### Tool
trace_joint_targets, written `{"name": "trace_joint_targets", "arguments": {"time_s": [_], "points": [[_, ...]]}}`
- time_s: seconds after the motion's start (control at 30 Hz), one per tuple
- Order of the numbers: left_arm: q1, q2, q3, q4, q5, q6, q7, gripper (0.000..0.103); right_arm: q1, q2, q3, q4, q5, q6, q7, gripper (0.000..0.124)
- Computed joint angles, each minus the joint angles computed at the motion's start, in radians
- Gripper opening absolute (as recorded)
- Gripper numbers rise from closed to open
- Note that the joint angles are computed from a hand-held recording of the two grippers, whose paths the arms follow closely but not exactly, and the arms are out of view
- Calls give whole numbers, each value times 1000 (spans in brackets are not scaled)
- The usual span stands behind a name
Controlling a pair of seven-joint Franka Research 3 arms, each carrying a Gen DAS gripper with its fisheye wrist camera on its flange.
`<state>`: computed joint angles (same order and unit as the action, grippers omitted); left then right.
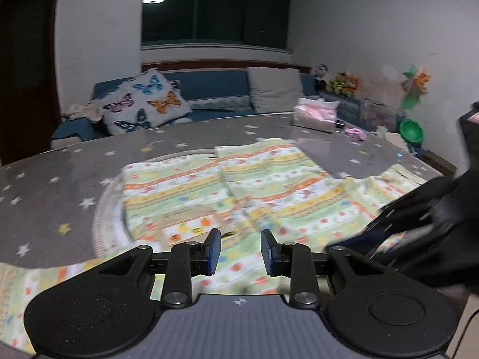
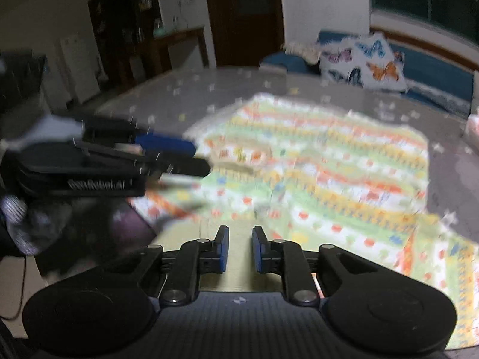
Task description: Fold clothes
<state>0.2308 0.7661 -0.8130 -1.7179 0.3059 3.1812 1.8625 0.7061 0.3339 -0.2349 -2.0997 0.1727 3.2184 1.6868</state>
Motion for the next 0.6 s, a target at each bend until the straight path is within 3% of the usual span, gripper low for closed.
{"name": "trace_joint_targets", "arguments": {"time_s": [0.1, 0.2, 0.3, 0.37, 0.47, 0.6], "points": [[-16, 36, -16, 39, -2, -44, 28, 32, -63, 6, 68, 1, 0, -21, -25, 17], [-56, 55, 10, 84, -36, -89, 52, 31, -122, -25, 123, -34, 19, 7, -40, 18], [-84, 67, 33, 113, -68, -125, 84, 31, -48, -53, 22, -66, 32, 20, -14, 24], [-85, 67, 36, 110, -88, -145, 112, 30, 74, -51, -129, -72, 22, 6, 24, 25], [-78, 66, 29, 92, -117, -147, 159, 28, 186, -35, -286, -69, -12, -22, 96, 25], [-61, 65, 9, 82, -165, -159, 218, 28, 228, -14, -372, -68, -51, -19, 170, 25]]}}
